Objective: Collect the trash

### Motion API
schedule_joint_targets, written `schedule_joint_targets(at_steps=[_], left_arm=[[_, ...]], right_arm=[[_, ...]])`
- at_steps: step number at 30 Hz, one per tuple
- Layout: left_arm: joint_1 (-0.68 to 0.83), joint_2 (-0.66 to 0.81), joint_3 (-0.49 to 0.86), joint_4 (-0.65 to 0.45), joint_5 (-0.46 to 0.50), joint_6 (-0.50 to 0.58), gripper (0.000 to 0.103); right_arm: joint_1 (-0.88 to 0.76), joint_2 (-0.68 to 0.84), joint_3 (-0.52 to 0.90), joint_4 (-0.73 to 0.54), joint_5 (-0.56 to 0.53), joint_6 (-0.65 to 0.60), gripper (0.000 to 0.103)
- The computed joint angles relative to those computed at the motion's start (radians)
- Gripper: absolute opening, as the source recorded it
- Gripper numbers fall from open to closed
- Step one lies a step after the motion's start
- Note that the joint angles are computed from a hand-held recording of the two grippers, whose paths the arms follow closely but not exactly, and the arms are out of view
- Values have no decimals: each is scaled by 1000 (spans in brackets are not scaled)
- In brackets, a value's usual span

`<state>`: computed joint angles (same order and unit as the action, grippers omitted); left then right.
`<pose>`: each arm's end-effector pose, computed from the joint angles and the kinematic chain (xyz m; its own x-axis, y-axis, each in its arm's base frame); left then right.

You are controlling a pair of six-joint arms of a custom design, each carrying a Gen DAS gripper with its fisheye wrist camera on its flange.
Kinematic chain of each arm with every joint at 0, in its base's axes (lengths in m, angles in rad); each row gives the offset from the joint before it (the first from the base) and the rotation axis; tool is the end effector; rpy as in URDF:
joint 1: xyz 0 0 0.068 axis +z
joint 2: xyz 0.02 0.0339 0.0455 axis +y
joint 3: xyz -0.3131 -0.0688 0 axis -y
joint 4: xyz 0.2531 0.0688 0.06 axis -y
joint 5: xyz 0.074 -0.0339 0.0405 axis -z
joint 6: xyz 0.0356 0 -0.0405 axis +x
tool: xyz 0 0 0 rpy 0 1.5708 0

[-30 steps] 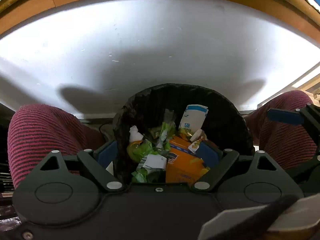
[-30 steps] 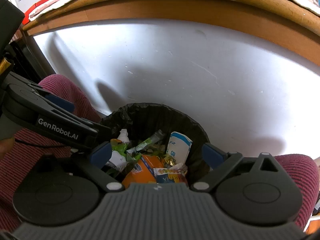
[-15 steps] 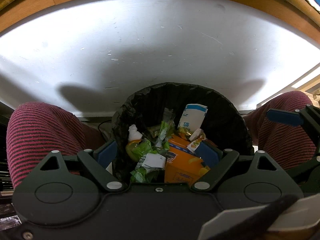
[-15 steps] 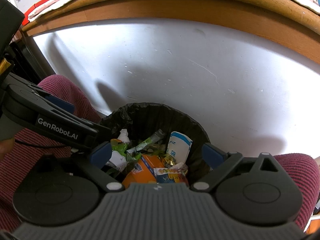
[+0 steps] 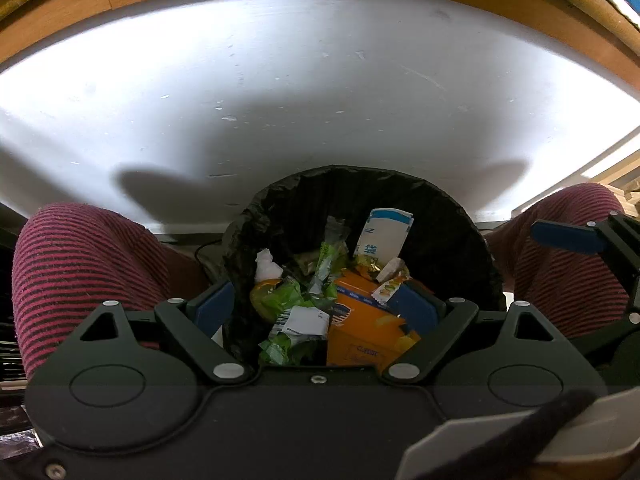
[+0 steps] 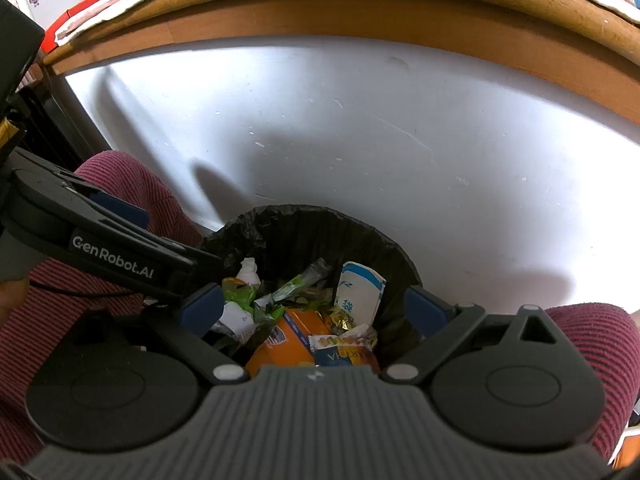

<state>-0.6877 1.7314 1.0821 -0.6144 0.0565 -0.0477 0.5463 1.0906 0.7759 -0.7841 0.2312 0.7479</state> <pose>0.2623 -0.2180 0.2129 -0.7666 0.5681 -0.2994 0.6111 0.7886 -0.0682 0.1615 0.0886 0.2731 -0.8413 0.2632 -0.4721 0.2121 0.9641 0.1596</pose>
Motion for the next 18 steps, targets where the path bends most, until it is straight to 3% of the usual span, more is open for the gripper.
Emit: schedule_joint_targets(at_steps=[18], left_arm=[[-1,-12,-12,21,-4,6,88]], right_arm=[[0,-3,-7,5,2,3,101]])
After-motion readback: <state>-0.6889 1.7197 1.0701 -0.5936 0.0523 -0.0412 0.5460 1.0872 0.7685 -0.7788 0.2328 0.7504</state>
